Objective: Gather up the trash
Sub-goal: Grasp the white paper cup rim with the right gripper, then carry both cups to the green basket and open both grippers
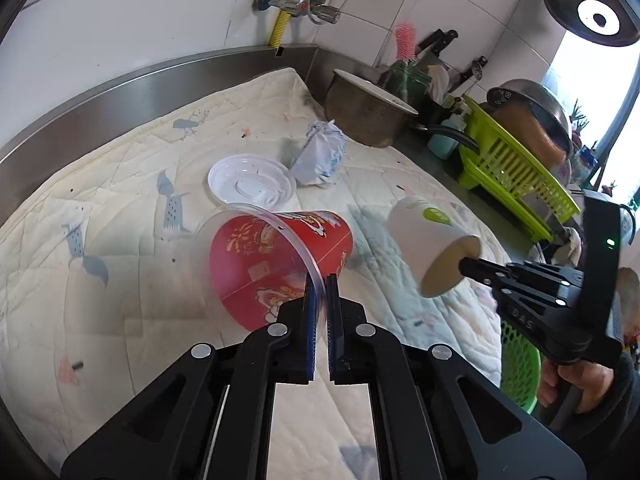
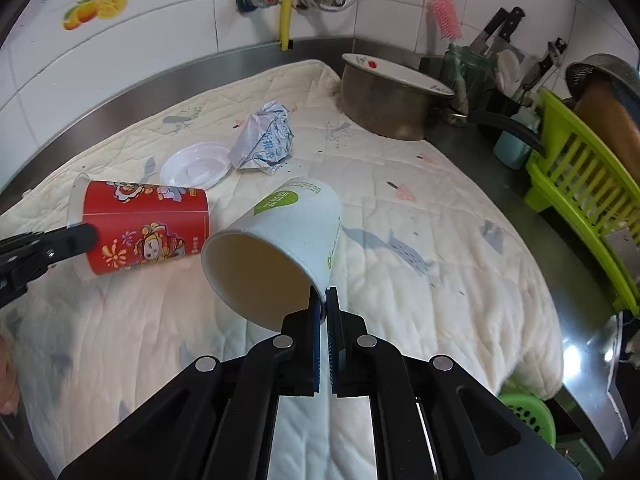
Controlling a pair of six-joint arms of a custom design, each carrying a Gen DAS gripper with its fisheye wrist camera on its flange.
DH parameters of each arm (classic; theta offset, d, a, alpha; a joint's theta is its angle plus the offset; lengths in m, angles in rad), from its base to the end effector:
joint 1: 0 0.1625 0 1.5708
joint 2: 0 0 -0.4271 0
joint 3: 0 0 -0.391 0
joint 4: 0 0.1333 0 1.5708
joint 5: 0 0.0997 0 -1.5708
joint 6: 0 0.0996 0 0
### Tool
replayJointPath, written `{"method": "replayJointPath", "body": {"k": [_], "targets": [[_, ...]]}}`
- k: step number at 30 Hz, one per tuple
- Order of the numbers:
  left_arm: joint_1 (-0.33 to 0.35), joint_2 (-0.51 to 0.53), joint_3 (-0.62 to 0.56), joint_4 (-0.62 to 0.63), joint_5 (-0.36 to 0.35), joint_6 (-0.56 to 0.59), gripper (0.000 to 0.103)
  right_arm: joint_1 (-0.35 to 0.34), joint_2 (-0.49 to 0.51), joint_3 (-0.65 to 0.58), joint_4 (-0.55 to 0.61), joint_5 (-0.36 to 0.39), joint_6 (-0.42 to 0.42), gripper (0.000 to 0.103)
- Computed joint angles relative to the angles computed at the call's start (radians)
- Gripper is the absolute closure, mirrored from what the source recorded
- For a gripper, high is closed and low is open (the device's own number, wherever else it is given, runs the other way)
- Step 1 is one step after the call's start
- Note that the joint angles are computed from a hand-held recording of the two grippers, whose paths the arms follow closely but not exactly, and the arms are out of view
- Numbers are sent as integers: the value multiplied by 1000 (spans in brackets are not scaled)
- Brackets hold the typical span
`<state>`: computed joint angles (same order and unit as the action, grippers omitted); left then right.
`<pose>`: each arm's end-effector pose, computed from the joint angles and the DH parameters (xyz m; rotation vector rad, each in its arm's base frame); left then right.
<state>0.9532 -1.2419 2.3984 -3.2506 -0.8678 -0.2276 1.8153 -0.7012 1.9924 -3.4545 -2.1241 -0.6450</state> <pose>-0.0819 -0.4566 0.1928 0.2465 2.5303 -0.9985 0.2151 -0.5279 0.0476 0.8546 -2.2823 0.5892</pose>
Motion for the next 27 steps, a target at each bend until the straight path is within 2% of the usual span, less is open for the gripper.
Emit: {"method": "replayJointPath", "body": {"k": [6, 10, 13, 19, 27], "targets": [[-64, -20, 47, 22, 21, -77, 100, -29, -120, 163, -94, 4, -46, 100], [-116, -24, 78, 12, 21, -118, 100, -70, -193, 259, -138, -18, -71, 100], [-163, -14, 94, 5, 14, -144, 100, -120, -237, 331, -224, -54, -128, 100], [-235, 56, 92, -21, -26, -181, 100, -240, -325, 417, -271, -65, -150, 100], [-312, 190, 56, -54, -88, -218, 100, -372, -394, 477, -324, -61, -208, 100]]}}
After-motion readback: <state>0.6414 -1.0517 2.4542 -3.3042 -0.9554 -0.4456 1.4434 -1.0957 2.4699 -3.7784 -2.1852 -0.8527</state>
